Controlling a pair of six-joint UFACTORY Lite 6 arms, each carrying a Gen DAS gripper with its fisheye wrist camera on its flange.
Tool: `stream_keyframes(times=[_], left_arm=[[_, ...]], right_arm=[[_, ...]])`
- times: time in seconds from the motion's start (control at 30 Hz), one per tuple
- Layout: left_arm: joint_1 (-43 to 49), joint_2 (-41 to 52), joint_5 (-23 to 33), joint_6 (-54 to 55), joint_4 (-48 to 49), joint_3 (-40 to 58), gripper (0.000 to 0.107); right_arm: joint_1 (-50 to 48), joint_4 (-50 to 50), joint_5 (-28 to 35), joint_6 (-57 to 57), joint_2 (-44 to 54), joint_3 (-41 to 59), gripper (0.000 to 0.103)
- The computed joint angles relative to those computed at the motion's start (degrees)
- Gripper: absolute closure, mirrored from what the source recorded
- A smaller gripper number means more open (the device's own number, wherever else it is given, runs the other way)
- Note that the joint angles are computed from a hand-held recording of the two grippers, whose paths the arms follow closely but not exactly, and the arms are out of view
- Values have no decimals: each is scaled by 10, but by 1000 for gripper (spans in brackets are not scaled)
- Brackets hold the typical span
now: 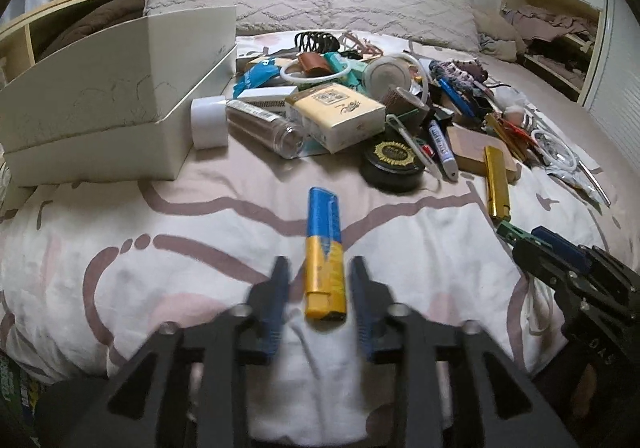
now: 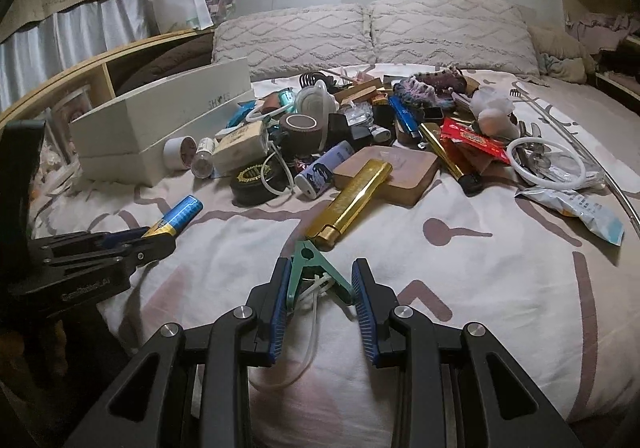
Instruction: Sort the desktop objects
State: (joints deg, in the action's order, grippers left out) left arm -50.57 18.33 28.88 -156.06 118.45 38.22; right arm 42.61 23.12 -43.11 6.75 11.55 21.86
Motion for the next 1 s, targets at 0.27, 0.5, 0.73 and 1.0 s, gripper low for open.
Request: stream_keyframes(times=[0.27, 0.5, 0.73, 1.0], left_arm=[[-16, 11, 47, 200, -261, 28, 24], [44, 1, 49, 212, -275, 25, 20], [71, 32, 68, 203, -269, 57, 18], [43, 22, 46, 141, -202, 45, 9]], right_arm=[[-16, -37, -2, 41, 6, 0, 71], [-21, -45, 3, 48, 8, 3, 71], [-55, -155, -3, 120, 10, 1, 49], [-46, -139, -11, 111, 9, -2, 49]])
